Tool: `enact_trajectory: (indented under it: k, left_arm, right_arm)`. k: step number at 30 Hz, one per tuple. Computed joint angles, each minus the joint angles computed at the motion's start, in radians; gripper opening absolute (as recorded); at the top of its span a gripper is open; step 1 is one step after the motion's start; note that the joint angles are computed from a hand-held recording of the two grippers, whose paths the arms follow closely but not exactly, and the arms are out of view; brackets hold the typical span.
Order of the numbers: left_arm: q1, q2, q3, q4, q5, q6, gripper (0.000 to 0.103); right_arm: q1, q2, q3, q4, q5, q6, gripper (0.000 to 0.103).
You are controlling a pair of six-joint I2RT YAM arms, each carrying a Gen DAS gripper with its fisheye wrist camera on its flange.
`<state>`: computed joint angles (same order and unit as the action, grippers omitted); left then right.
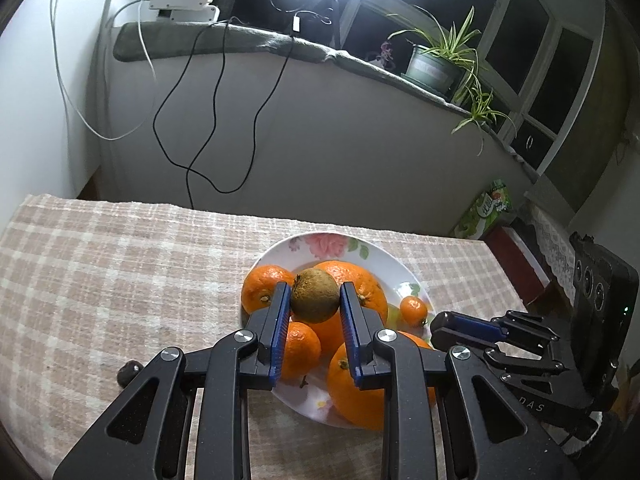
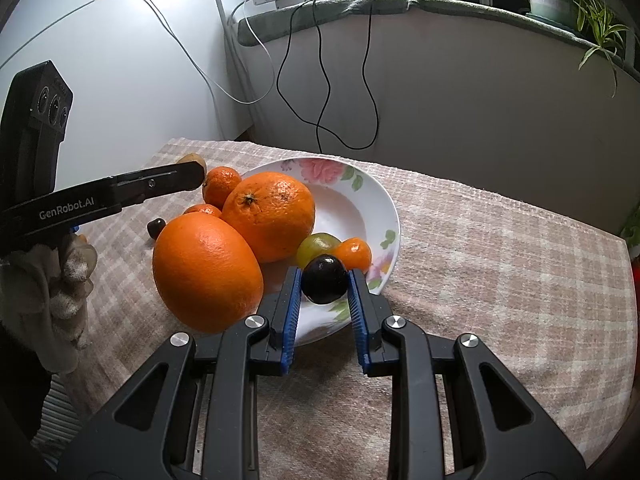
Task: Organize fruits
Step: 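Open the left tool over the plate while the right tool releases the plum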
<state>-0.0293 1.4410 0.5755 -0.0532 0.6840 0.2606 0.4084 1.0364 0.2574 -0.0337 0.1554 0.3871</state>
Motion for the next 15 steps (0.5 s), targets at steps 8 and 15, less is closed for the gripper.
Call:
enact_trajectory:
  k: [8, 15]
  left_arm:
    - [-0.009, -0.005, 0.001, 0.000, -0.011, -0.001, 0.030]
    - [0.007, 0.004, 0.011, -0.007, -0.004, -0.012, 0.045]
  right_arm:
    - [-0.003, 0.020, 0.004, 0.010, 0.002, -0.005, 0.025]
    - [0.023, -0.029, -0.009, -0.007, 0.045, 0.003, 0.064]
